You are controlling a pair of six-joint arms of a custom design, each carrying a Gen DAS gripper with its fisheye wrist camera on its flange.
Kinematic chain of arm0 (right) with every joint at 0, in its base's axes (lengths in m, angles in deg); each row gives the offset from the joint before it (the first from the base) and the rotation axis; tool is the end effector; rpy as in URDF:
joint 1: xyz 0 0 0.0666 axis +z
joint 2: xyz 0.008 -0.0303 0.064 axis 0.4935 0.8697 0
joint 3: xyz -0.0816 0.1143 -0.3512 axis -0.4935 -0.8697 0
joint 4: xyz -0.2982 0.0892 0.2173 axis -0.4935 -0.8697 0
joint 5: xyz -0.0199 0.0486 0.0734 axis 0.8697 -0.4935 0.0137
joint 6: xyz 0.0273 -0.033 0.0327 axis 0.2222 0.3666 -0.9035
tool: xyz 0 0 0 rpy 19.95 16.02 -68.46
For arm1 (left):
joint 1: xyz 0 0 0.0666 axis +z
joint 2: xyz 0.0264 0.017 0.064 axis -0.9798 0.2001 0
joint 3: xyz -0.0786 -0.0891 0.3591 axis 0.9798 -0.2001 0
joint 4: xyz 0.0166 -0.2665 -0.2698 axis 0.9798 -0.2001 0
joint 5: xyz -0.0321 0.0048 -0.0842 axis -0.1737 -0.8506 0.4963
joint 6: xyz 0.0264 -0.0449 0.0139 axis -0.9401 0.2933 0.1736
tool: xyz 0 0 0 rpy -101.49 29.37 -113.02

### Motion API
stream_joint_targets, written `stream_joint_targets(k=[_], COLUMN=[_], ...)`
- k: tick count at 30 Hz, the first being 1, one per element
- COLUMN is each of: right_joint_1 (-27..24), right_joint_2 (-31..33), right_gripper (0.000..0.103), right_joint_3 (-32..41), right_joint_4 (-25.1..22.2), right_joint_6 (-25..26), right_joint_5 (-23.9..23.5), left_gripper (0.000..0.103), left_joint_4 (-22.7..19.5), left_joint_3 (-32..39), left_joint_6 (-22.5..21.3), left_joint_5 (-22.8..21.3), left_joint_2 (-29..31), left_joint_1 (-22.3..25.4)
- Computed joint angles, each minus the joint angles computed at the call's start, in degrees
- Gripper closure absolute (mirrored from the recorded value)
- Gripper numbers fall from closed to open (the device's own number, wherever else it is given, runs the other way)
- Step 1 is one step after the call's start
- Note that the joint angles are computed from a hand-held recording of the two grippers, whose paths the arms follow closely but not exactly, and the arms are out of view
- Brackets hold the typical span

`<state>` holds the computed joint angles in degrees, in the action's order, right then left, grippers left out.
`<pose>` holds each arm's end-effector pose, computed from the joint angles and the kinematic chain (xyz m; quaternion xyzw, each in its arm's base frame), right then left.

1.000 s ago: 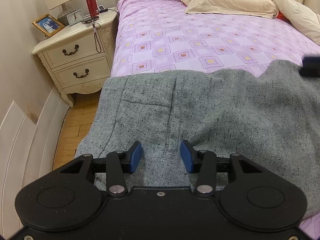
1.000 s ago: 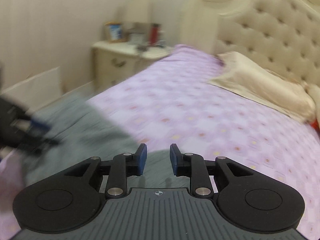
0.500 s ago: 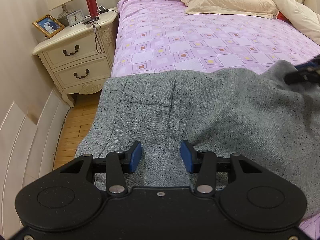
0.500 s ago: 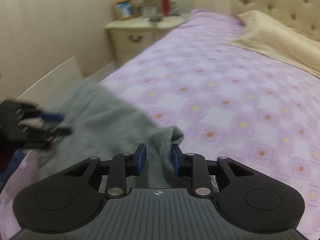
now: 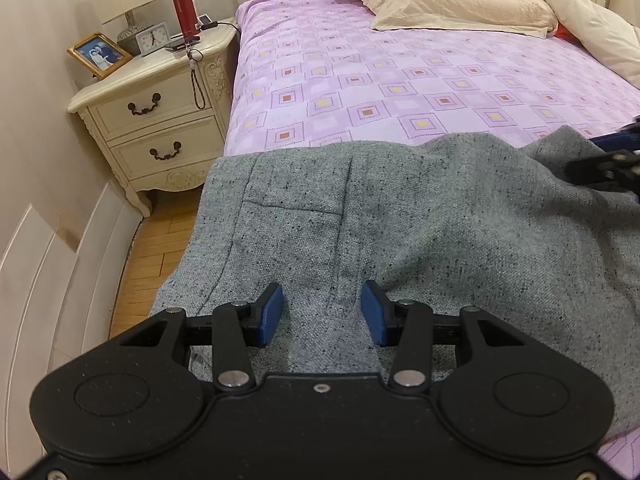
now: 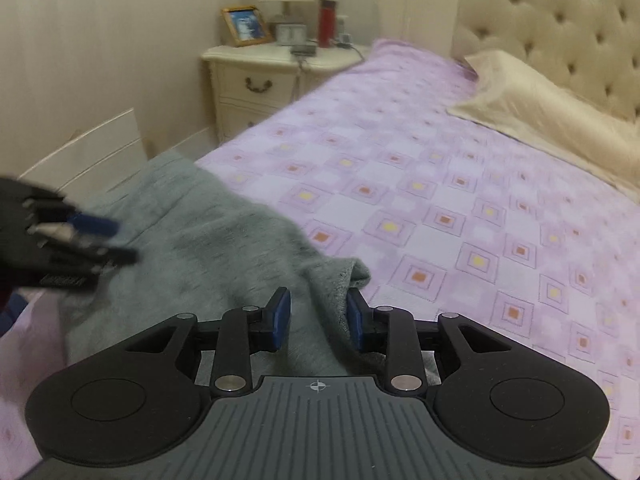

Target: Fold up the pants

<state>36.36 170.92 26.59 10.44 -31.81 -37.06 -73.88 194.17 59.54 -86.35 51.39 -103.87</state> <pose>0.5401 0.0712 0.4234 -0.1740 0.8968 0.0820 0.3983 0.6120 -0.2859 0.4093 0.1890 0.9211 -0.0086 0.3403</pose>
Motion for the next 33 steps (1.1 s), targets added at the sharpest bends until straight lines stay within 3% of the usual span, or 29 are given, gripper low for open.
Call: stream_joint_targets(k=[7, 12, 15, 22, 24, 29, 33], right_joint_1=[1.3, 1.2, 1.6, 0.8, 0.6, -0.2, -1.8], right_joint_2=[-0.7, -1.2, -0.4, 0.5, 1.0, 4.6, 6.7], right_gripper=[0.073, 0.073, 0.073, 0.073, 0.073, 0.072, 0.071], right_joint_3=[-1.3, -2.0, -1.6, -0.6, -0.2, 2.6, 4.7], right_joint_4=[-0.1, 3.0, 1.9, -2.6, -1.9, 3.9, 4.1], right_joint_6=[-0.6, -3.1, -1.2, -3.1, -3.6, -9.1, -14.7], right_joint_5=[0.2, 0.1, 1.8, 3.0, 2.2, -2.3, -4.4], left_gripper=[0.05, 0.05, 0.05, 0.05, 0.05, 0.05, 0.051], left_joint_4=[0.4, 0.4, 0.4, 0.4, 0.1, 1.4, -1.6], left_joint_3=[-0.5, -0.6, -0.5, -0.6, -0.1, -1.5, 1.6], left_joint_6=[-0.1, 0.0, 0.2, 0.1, 0.5, 0.0, -1.7], left_joint_5=[-0.3, -0.2, 0.0, 0.7, 0.9, -0.2, 0.1], left_joint_2=[-0.3, -0.3, -0.3, -0.4, -0.1, -0.8, 0.4], left_joint_1=[-0.1, 0.0, 0.0, 0.3, 0.4, 0.0, 0.0])
